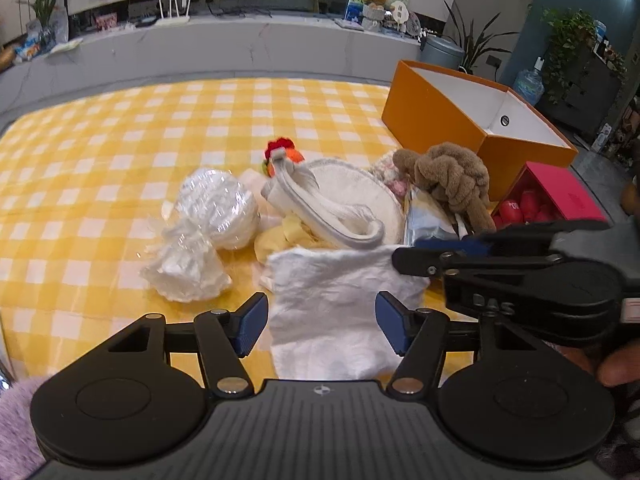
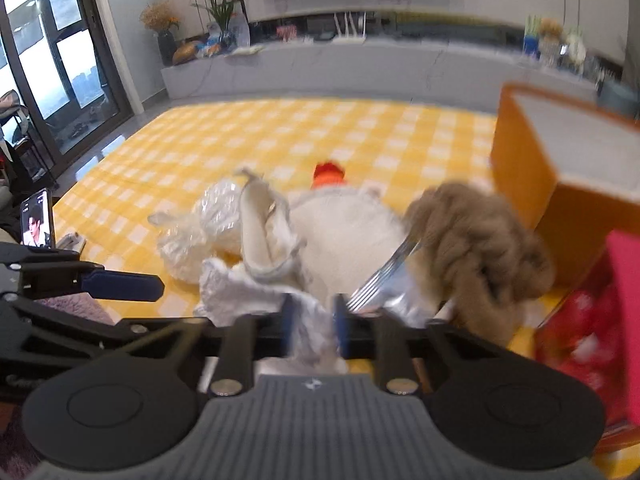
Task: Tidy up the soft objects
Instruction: 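Grasp the white tissue with the left tool while the right tool grasps the brown plush knot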
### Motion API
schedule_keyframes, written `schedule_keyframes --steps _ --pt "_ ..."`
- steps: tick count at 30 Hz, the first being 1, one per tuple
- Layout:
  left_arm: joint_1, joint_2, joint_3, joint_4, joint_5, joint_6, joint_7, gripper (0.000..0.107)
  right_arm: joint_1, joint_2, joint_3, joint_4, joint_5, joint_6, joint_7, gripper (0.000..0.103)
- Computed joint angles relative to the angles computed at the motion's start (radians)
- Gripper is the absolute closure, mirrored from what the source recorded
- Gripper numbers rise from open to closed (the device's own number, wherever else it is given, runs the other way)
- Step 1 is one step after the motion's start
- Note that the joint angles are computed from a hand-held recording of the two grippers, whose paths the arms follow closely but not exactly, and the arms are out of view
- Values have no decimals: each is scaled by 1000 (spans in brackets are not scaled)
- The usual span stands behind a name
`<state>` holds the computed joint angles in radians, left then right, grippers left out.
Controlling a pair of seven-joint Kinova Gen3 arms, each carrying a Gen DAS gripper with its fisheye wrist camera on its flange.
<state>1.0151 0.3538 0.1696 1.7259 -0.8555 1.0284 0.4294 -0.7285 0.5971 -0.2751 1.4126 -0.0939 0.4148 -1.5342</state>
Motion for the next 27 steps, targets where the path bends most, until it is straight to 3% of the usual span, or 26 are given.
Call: schedule_keyframes --steps 8,11,20,24,27 --pt "-32 13 -1 0 79 -85 32 34 55 50 -43 -4 -79 112 16 95" --pt "-49 39 -13 -28 146 -88 15 30 80 52 -63 27 -114 88 36 96" --pt "-16 61 -72 -26 138 -98 147 15 90 54 -60 30 -142 92 49 95" --pt "-64 90 -61 -60 204 -88 92 14 102 50 -65 37 -151 92 61 95" --pt "-103 90 -60 -51 257 -148 37 12 109 52 -70 41 -161 88 68 95"
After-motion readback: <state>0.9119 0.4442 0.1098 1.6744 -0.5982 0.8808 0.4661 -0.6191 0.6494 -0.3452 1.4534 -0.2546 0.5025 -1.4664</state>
